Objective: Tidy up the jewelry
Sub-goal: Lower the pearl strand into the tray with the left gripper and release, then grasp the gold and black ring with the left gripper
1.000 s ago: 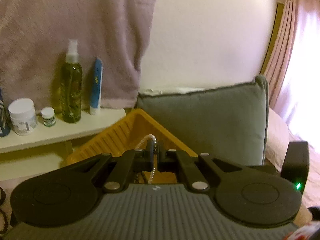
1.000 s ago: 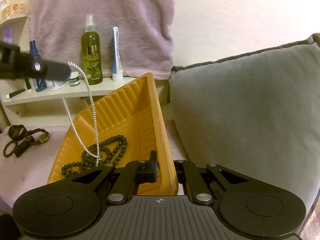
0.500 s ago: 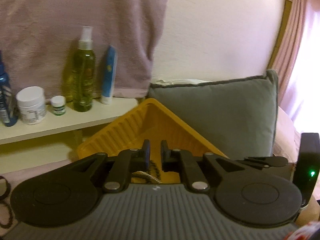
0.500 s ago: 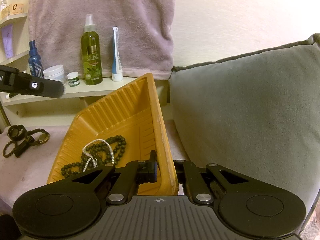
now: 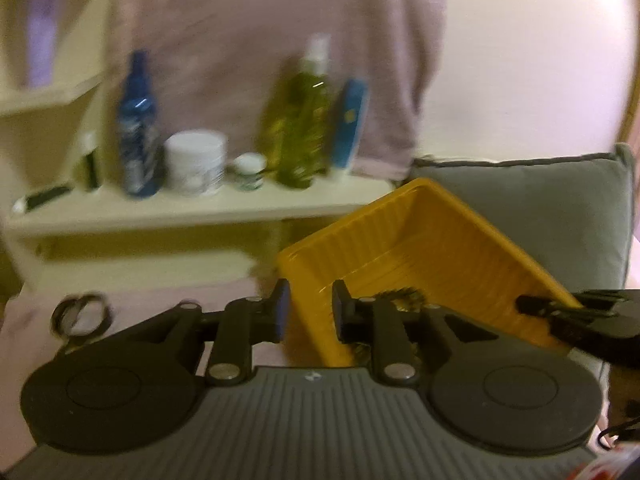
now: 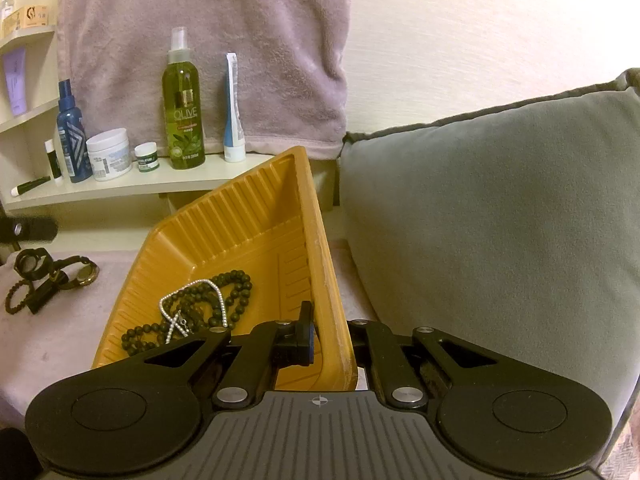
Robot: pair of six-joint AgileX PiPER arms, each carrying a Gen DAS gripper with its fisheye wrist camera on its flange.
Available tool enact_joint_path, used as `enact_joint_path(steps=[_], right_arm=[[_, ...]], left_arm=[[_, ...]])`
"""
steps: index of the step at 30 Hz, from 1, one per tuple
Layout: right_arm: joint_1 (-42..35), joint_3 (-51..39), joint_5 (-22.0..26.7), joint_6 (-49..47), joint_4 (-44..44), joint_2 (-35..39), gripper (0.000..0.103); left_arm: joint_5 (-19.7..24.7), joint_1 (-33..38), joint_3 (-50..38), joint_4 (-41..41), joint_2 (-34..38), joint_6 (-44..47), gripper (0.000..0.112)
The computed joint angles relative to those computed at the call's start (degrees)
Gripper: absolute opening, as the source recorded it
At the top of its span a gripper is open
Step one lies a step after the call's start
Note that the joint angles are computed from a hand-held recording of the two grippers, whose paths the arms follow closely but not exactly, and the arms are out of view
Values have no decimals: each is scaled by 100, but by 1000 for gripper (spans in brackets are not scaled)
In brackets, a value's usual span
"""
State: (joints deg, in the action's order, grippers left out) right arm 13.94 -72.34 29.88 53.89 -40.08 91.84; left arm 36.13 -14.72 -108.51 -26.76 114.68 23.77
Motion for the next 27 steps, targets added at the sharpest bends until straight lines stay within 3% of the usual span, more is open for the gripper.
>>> enact_joint_path(steps=[7, 12, 16, 27], right_arm=[[14, -10, 22, 3, -9, 7, 6], [24, -6, 33, 22, -35, 9, 6], [46, 9, 54, 54, -85, 6, 6], [38, -42, 136, -15, -72, 50, 6]], left_arm=[[-842, 150, 1132, 1000, -398, -652, 27], [-1257, 227, 1388, 1867, -354, -1189, 27], [-1301, 215, 1154, 2328, -100, -1406, 30], [-1184, 219, 225, 2346, 815, -756, 31]])
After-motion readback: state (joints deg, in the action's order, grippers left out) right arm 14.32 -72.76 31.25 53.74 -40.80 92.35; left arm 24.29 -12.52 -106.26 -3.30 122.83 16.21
